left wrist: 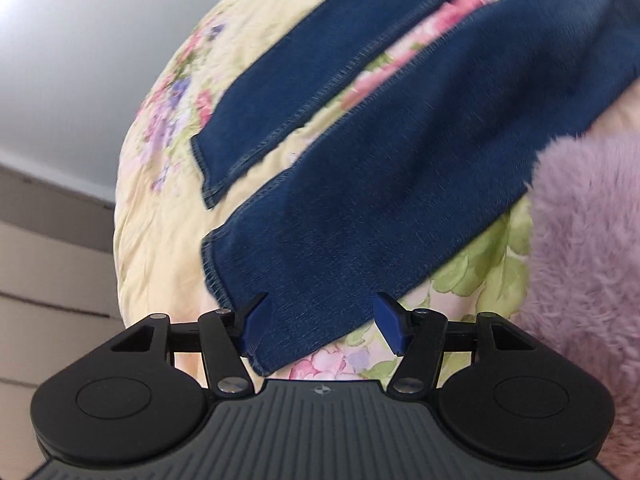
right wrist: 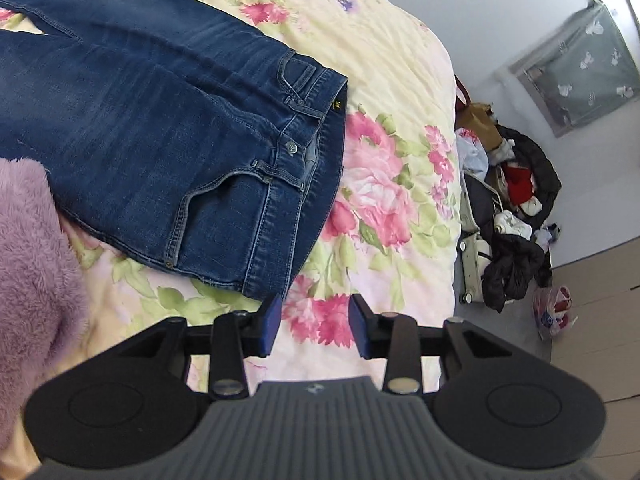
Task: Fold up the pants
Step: 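Move the left tool to a leg hem while the right tool reaches the waistband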
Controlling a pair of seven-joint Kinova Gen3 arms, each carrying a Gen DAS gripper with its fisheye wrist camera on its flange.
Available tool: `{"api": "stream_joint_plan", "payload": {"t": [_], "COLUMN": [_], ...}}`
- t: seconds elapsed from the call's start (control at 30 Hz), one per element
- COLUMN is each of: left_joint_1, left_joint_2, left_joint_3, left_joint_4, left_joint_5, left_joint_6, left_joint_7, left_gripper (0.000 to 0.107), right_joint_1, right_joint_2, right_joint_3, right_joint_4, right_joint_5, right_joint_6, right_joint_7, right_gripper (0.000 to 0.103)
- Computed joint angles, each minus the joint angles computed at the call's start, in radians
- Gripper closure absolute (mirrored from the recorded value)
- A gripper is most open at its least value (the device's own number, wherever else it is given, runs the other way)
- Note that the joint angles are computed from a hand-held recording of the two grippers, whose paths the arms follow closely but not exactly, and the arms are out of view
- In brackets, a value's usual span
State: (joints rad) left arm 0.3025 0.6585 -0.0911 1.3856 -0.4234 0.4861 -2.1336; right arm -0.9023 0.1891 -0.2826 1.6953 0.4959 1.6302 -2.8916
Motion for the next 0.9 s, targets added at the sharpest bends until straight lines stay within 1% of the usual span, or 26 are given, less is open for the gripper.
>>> {"api": "stream_joint_plan", "payload": {"t": [0.07, 0.1, 0.23, 0.3, 0.4, 0.43, 0.47, 0.57, 0.7, 0.73, 0.77, 0.8, 0.83, 0.87, 0.9], "left_joint_1": [-0.018, -0.016, 0.008, 0.031, 0.076, 0.079, 0.069, 0.078, 0.15, 0.17, 0.175, 0.167, 0.158, 0.147, 0.134], "left_joint_2": [0.011, 0.015, 0.023, 0.029, 0.046, 0.05, 0.053, 0.074, 0.131, 0.138, 0.136, 0.13, 0.124, 0.122, 0.112], "left_joint_3": [0.022, 0.019, -0.02, -0.055, -0.115, -0.116, -0.099, -0.109, -0.199, -0.225, -0.233, -0.222, -0.207, -0.192, -0.174], "left_joint_4": [0.006, 0.01, 0.044, 0.057, 0.072, 0.071, 0.063, 0.06, 0.033, 0.038, 0.045, 0.046, 0.042, 0.023, 0.021], "left_joint_5": [-0.012, -0.019, -0.059, -0.083, -0.127, -0.13, -0.132, -0.152, -0.172, -0.184, -0.185, -0.176, -0.16, -0.137, -0.13], "left_joint_6": [-0.009, -0.014, -0.058, -0.084, -0.121, -0.117, -0.105, -0.111, -0.135, -0.154, -0.17, -0.169, -0.152, -0.13, -0.125], "left_joint_7": [-0.055, -0.07, -0.102, -0.097, -0.076, -0.083, -0.107, -0.119, -0.031, 0.001, 0.019, 0.022, 0.022, 0.021, 0.037], "left_gripper": [0.037, 0.037, 0.034, 0.034, 0.032, 0.032, 0.032, 0.032, 0.032, 0.034, 0.048, 0.058, 0.077, 0.088, 0.092], "right_joint_1": [-0.008, -0.011, -0.036, -0.045, -0.038, -0.031, -0.027, -0.024, -0.023, -0.023, -0.024, -0.025, -0.028, -0.03, -0.032], "right_joint_2": [0.007, 0.017, 0.109, 0.148, 0.179, 0.186, 0.19, 0.184, 0.171, 0.169, 0.167, 0.166, 0.161, 0.159, 0.159], "right_joint_3": [-0.003, -0.003, 0.019, 0.038, 0.061, 0.066, 0.072, 0.083, 0.082, 0.08, 0.078, 0.075, 0.071, 0.068, 0.066], "right_joint_4": [0.042, 0.064, 0.131, 0.144, 0.153, 0.152, 0.15, 0.152, 0.164, 0.165, 0.165, 0.162, 0.165, 0.161, 0.158], "right_joint_5": [0.027, 0.038, 0.11, 0.138, 0.155, 0.155, 0.153, 0.153, 0.152, 0.151, 0.149, 0.147, 0.144, 0.142, 0.142], "right_joint_6": [-0.05, -0.079, -0.205, -0.249, -0.303, -0.319, -0.328, -0.351, -0.379, -0.383, -0.385, -0.385, -0.386, -0.384, -0.382], "right_joint_7": [-0.034, -0.054, -0.148, -0.178, -0.162, -0.144, -0.129, -0.105, -0.077, -0.064, -0.049, -0.033, -0.015, 0.004, 0.023], "right_gripper": [0.067, 0.067, 0.067, 0.067, 0.067, 0.067, 0.067, 0.067, 0.067, 0.067, 0.067, 0.067, 0.067, 0.067, 0.067]}}
